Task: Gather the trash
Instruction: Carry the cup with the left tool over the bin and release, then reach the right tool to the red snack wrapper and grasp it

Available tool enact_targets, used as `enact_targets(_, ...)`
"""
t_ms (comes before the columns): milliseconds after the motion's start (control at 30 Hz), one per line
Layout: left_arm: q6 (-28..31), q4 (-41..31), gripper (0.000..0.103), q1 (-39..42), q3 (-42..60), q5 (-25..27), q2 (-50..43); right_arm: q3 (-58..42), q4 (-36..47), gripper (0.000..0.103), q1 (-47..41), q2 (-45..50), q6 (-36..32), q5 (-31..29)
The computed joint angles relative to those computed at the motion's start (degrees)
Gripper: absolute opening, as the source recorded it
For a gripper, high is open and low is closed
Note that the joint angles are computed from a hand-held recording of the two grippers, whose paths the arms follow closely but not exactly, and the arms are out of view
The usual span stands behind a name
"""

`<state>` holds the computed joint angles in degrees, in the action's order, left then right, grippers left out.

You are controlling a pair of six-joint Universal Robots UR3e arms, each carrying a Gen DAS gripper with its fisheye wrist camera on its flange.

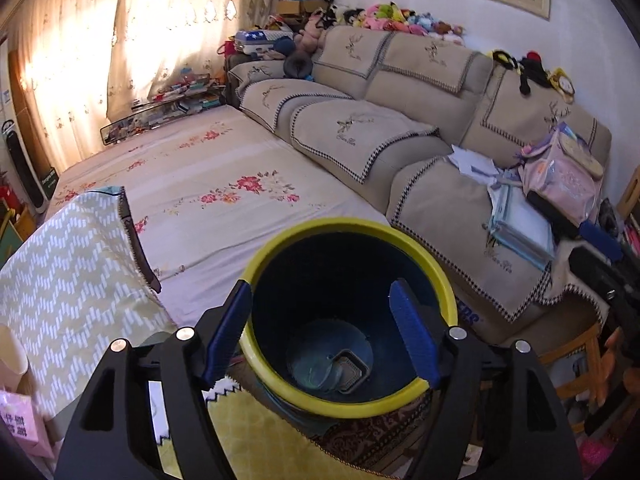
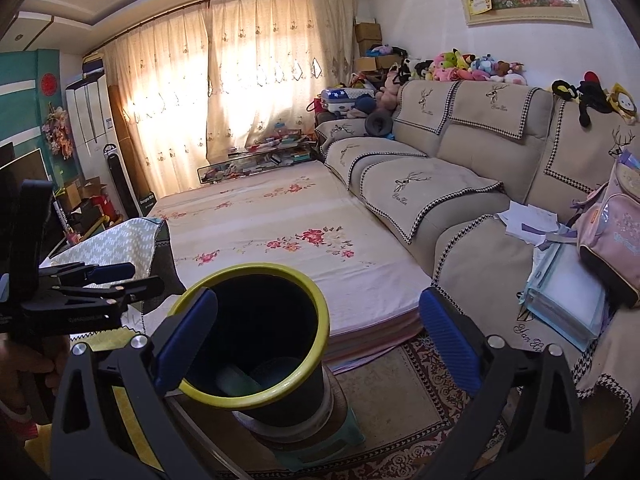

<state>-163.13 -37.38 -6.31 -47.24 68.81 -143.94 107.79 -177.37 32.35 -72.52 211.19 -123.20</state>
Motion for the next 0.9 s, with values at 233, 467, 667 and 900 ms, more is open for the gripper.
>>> enact_targets(233,-1.0,16.1,0.079,7.0,-33.9,-4.7,21.9,-3.0,0.3,0.096,1.4,2.3,-0.4,1.2)
enact_targets(467,1.7,23.6,0.087,24.6,-66.8,-13.1,49.1,-12.8,3.0,0.096,4.3,8.4,-3.0,3.9)
enact_targets(667,9.4,13.2,0.090,47.8,-83.0,-21.8,72.8,-30.6,8.6,0.096,8.3,19.4,-6.6,9.9)
enact_targets(900,34.9,-25.1,0.092,81.5,-87.1,-34.2,98.1,-69.2,26.6,0.096,12.9,40.6,-10.6,20.6)
